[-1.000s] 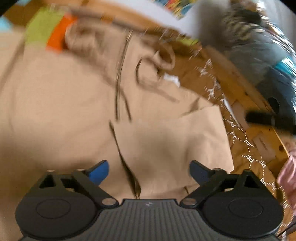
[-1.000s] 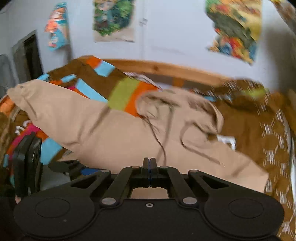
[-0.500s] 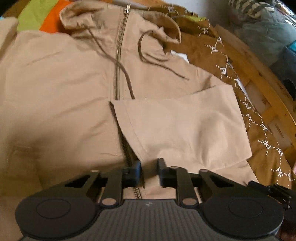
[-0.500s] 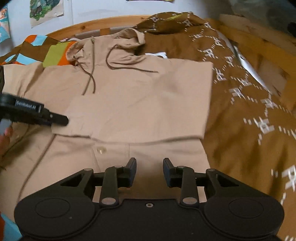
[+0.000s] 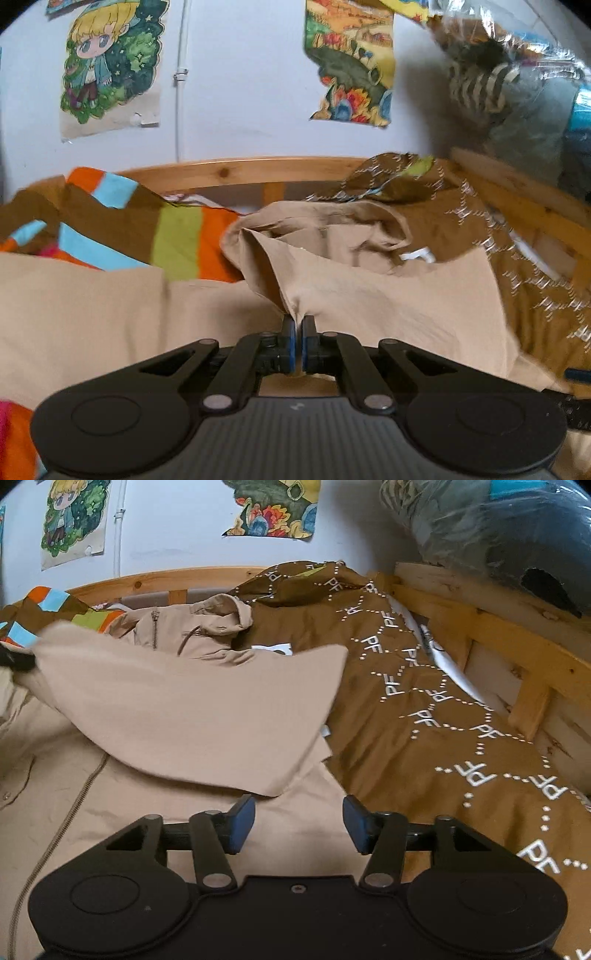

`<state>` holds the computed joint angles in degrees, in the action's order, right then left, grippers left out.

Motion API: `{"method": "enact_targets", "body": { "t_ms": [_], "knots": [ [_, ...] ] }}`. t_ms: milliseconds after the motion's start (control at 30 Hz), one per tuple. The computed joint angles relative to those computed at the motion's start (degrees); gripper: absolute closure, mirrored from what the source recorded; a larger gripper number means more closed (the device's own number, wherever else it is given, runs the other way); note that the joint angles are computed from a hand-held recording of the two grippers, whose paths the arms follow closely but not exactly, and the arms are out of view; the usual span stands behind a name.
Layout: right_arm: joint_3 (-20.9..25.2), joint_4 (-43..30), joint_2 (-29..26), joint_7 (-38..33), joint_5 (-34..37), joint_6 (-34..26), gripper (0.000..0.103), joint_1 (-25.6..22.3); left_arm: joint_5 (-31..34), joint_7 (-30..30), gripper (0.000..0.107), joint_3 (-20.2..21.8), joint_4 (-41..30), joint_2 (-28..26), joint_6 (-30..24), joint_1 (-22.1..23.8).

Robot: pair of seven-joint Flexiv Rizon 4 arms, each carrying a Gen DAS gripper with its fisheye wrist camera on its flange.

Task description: Fold large clothes

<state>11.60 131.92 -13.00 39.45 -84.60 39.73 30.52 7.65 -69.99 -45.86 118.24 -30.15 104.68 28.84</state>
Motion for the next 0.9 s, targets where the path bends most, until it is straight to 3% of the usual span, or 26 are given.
{"method": "enact_targets", "body": {
  "t_ms": [100,133,200,300,433,533,667,733,833,867,900],
  "knots": [
    [-1.05,-1.72,-2.47,1.55,-2.16,1.28,0.04,-0.26,-1.05,2.46,0.105,10.19,-1.02,1.18,-0.23,-6.93],
    [-1.57,-2.46,-3.59,1.66,-2.91,1.96,0.039,-0.52,-2.29,1.29,0.105,11.89,-0.98,0.8,-0.28,-8.12],
    [-2.17,-4.45,-5.95,0.53,-2.13,1.96,0.038,-0.35,-5.35,-1.53,0.105,12.82,-0.91,-0.78,-0.88,-8.64],
    [-3.23,-7.58,-9.59,-6.81,0.69,1.16,0.036,0.35,-8.22,-2.08,0.105,19.6,-2.28,-0.76,-4.14,-14.05],
    [-5.24,-10.69,-12.53,-17.19,1.41,-1.29,0.035,1.49,-10.19,-1.14,0.104,20.18,-1.81,-1.07,-5.07,-14.53],
    [-6.2,-9.99,-10.52,-13.82,-2.67,2.3,0.034,-0.46,-11.97,-0.5,0.103,24.65,-2.86,-1.43,-6.97,-18.41],
    [-6.77,-8.23,-6.42,-0.79,-11.93,8.4,0.024,-5.63,-14.08,0.69,0.102,27.6,-3.18,-1.96,-8.8,-21.13],
    [-6.71,-8.85,-6.58,2.16,-11.79,8.84,0.024,-7.57,-14.85,1.16,0.102,28.86,-3.31,-2.12,-8.98,-22.44],
    [-7.7,-11.75,-10.08,1.22,-9.27,14.95,0.036,-11.27,-15.85,2.05,0.101,28.34,-2.94,-1.97,-9.36,-22.26],
    [-8.09,-12.65,-11.48,1.49,-7.86,16.82,0.051,-12.2,-16.4,2.61,0.101,25.89,-2.32,-1.78,-9.87,-20.28],
    [-8.58,-13.21,-12.47,2.79,-7.73,19.2,0.08,-13.19,-17.37,3.09,0.101,22.22,-1.35,-1.58,-10.7,-17.38]
  ]
}}
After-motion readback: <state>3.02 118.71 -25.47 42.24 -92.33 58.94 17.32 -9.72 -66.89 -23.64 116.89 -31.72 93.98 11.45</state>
